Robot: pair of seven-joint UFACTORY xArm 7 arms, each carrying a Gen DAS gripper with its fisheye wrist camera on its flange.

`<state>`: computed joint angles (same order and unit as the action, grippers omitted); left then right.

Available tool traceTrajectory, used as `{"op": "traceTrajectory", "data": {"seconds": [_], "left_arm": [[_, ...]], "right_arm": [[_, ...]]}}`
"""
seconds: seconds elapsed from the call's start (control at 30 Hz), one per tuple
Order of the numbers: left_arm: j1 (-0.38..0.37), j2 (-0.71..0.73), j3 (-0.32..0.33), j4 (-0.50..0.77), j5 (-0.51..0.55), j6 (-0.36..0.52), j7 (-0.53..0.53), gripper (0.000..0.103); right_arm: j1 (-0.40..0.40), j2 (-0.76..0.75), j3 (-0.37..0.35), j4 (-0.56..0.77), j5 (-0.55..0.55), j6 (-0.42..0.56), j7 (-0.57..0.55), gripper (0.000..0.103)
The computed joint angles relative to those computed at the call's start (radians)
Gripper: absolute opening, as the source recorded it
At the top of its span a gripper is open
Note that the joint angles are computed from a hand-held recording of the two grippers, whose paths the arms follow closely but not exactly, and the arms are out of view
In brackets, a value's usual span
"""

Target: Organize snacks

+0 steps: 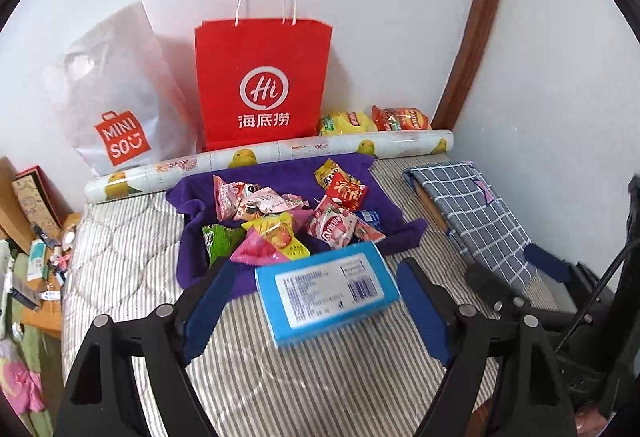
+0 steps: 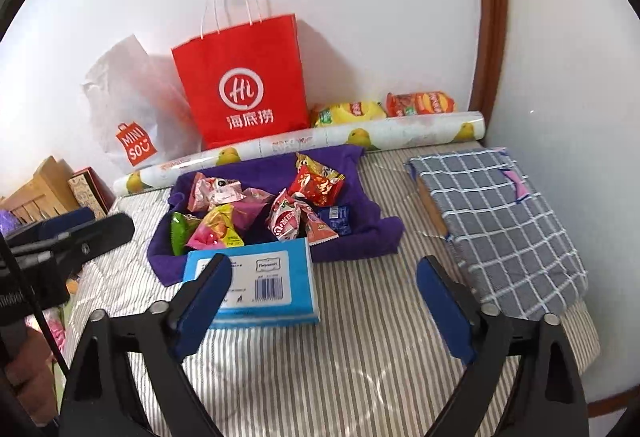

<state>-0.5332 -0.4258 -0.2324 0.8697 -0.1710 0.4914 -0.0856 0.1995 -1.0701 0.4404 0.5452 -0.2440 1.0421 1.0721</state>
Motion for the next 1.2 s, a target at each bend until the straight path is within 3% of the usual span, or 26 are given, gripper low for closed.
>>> {"op": "traceTrajectory", "data": {"seconds": [0.2, 0.53, 0.8, 1.2], "left_arm": [[-0.002, -0.178, -0.029, -0.105, 0.019, 0.031, -0.085, 0.088], [-0.014, -0.419, -0.068, -0.223, 0.055, 0.08, -0.181, 0.088], [-0.036, -0.542, -0.082, -0.284, 0.068, 0.125, -0.216, 0.088], [-0.045, -0.609, -0.094, -0.307, 0.077, 0.149, -0.235, 0.088]], "right_arm": [[0.03, -0.083, 0.077, 0.065, 0.009, 0.16, 0.02, 0.101], [0.068, -0.162, 0.181, 0.17, 0.056, 0.33, 0.025, 0.102], [0.061, -0.214, 0.25, 0.227, 0.096, 0.416, 0.023, 0.102], [0.022, -0.29, 0.28, 0.264, 0.137, 0.47, -0.004, 0.102]]}}
